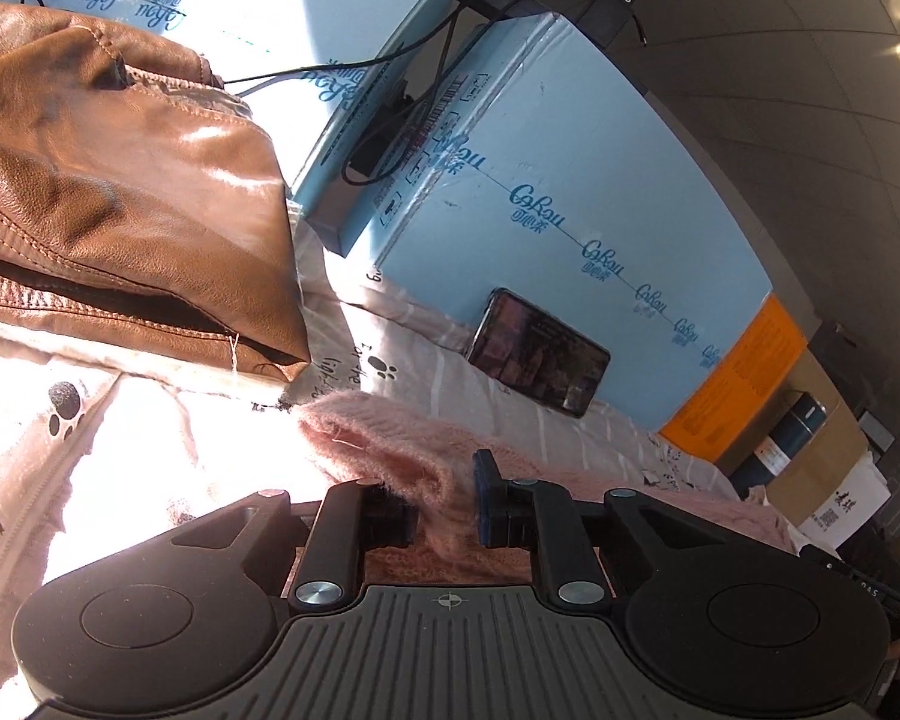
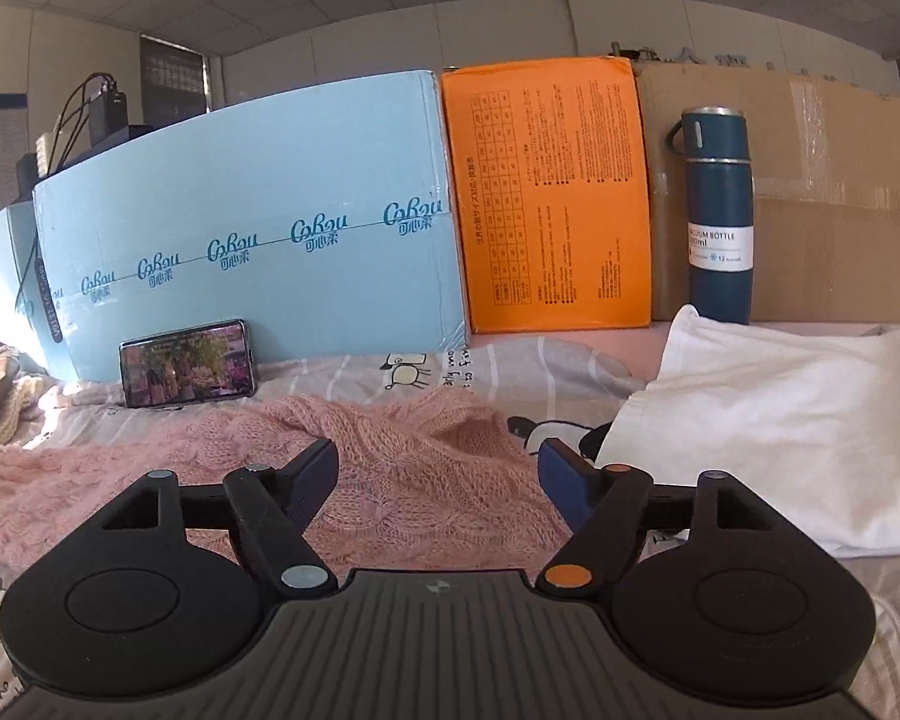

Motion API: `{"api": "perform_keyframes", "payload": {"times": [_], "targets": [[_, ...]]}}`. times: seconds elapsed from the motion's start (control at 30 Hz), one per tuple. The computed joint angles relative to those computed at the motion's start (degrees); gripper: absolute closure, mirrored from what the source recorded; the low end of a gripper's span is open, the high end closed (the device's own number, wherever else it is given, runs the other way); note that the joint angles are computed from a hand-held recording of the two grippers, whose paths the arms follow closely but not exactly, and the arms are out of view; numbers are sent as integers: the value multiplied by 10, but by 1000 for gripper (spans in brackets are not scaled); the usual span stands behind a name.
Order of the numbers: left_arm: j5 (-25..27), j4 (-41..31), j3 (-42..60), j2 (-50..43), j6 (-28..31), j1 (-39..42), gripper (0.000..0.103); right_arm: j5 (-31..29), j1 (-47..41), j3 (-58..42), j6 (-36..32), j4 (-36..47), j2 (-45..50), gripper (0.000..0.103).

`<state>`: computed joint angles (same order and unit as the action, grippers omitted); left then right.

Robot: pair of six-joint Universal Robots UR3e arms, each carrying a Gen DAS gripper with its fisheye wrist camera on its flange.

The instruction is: Fold clothes

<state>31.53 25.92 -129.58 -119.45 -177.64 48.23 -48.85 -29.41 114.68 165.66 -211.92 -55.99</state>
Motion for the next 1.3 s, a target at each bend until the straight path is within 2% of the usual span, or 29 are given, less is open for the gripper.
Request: {"api": "perform_keyframes", "payload": {"times": [0.07,0.13,0.17,0.2,0.23,0.27,0.3,0.4,0.5,0.6,0.67,0.73,0.77,0.8,0.83,0.87,0.97,1.0,1.03,1.07,1.1,1.13,1.2,1.23,1.3], "targets": [[-4,7,-5,1,3,2,87,-11,20,-23,-73,42,-2,23],[-10,22,-12,1,6,5,87,-17,34,-61,-111,111,4,26],[-14,33,-15,-1,5,7,89,-20,41,-80,-130,146,8,38],[-17,44,-17,-3,3,9,89,-18,45,-100,-144,182,12,72],[-21,55,-20,-6,1,11,89,-5,42,-114,-146,208,17,86],[-25,67,-22,-8,-1,13,90,11,36,-119,-140,206,24,92],[-29,79,-24,-11,-4,15,90,27,29,-125,-130,202,31,95],[-47,101,-28,-19,-5,24,90,57,12,-154,-63,186,39,96],[-35,110,-37,-14,2,24,90,37,22,-207,-19,189,48,97],[2,103,-43,1,7,17,90,-10,47,-256,-2,229,64,96],[26,89,-42,9,10,10,90,-46,63,-261,25,219,77,94],[52,44,-33,22,21,0,90,-64,68,-247,65,195,82,84],[63,22,-28,27,26,-4,89,-73,71,-240,84,185,81,71],[73,8,-25,31,28,-8,89,-80,73,-231,100,178,74,63],[81,3,-23,33,26,-10,87,-88,76,-222,115,171,66,61],[83,1,-23,34,24,-11,83,-95,79,-212,131,161,58,57],[89,50,-37,32,-2,-5,71,-103,85,-177,187,134,27,34],[91,82,-44,28,-19,-2,68,-96,86,-167,203,141,16,34],[91,132,-53,17,-48,5,59,-88,86,-156,216,145,6,34],[92,180,-61,7,-77,12,45,-78,86,-144,224,143,-1,34],[96,224,-68,-1,-106,18,38,-68,87,-132,230,140,-7,34],[111,240,-78,6,-132,20,32,-61,88,-121,230,137,-12,34],[140,221,-112,57,-177,28,32,-52,92,-97,226,124,-20,34],[109,222,-138,77,-199,50,31,-50,93,-85,225,113,-23,34],[-7,181,-198,116,-211,112,24,-43,90,-68,224,94,-25,34]]}}
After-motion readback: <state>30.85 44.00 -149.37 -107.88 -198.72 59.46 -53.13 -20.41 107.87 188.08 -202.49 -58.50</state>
